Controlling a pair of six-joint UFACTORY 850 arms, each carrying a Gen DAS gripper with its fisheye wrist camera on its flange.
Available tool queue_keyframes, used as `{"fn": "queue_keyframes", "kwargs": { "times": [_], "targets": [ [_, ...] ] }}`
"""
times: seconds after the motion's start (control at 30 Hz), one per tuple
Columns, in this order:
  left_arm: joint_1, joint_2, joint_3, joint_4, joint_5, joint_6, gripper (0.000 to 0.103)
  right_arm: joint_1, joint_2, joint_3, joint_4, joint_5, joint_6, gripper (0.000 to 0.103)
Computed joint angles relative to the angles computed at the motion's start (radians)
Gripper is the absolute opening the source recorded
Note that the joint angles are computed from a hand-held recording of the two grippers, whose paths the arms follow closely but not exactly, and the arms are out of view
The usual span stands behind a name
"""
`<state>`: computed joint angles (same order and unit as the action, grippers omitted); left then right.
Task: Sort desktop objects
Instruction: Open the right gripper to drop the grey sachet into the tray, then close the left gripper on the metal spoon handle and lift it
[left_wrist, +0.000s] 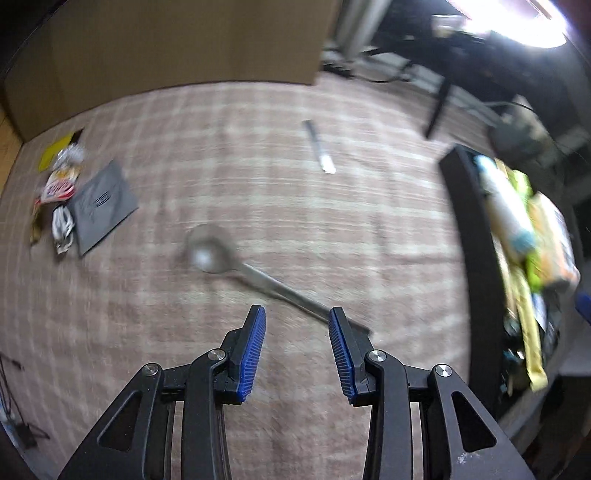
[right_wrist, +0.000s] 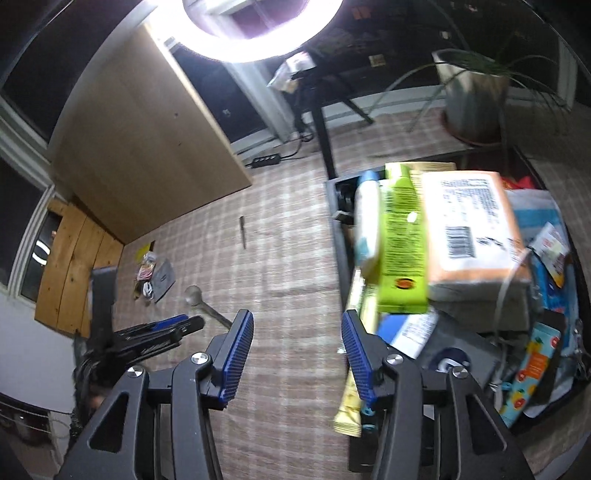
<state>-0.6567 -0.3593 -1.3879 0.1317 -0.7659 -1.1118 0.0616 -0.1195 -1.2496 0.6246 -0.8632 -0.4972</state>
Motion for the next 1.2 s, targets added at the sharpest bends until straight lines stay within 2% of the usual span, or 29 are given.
{"fn": "queue_keyframes", "kwargs": {
  "times": [0.17, 0.3, 0.4, 0.47, 0.6, 0.7, 0.9, 1.07, 1.2],
  "targets": [
    [0.027, -0.060, -0.048, -0.035, -0.024, -0.029, 0.039, 0.029, -0.023, -0.026, -0.005, 0.000, 0.005, 0.046],
    [0.030, -0.120, -0.102, -0.020, -0.091, -0.056, 0.039, 0.031, -0.039, -0.043, 0.006, 0.001, 0.015, 0.046],
    [0.015, -0.158, -0.139, 0.036, -0.153, -0.088, 0.039, 0.030, -0.051, -0.060, 0.009, 0.001, 0.024, 0.046],
    [-0.002, -0.162, -0.142, 0.095, -0.169, -0.106, 0.041, 0.032, -0.062, -0.073, 0.008, -0.004, 0.030, 0.046],
    [-0.009, -0.125, -0.090, 0.122, -0.130, -0.099, 0.037, 0.047, -0.088, -0.102, -0.017, -0.011, 0.048, 0.046],
    [-0.011, -0.055, 0.003, 0.146, -0.099, -0.104, 0.025, 0.069, -0.116, -0.131, -0.036, -0.017, 0.067, 0.046],
    [0.006, 0.056, 0.147, 0.143, -0.032, -0.128, 0.009, 0.155, -0.194, -0.215, -0.137, -0.006, 0.141, 0.046],
    [0.018, 0.123, 0.224, 0.137, 0.005, -0.140, 0.009, 0.253, -0.270, -0.287, -0.291, 0.037, 0.242, 0.046],
    [0.021, 0.152, 0.260, 0.139, 0.027, -0.139, 0.009, 0.317, -0.342, -0.356, -0.385, 0.037, 0.304, 0.046]
  ]
}}
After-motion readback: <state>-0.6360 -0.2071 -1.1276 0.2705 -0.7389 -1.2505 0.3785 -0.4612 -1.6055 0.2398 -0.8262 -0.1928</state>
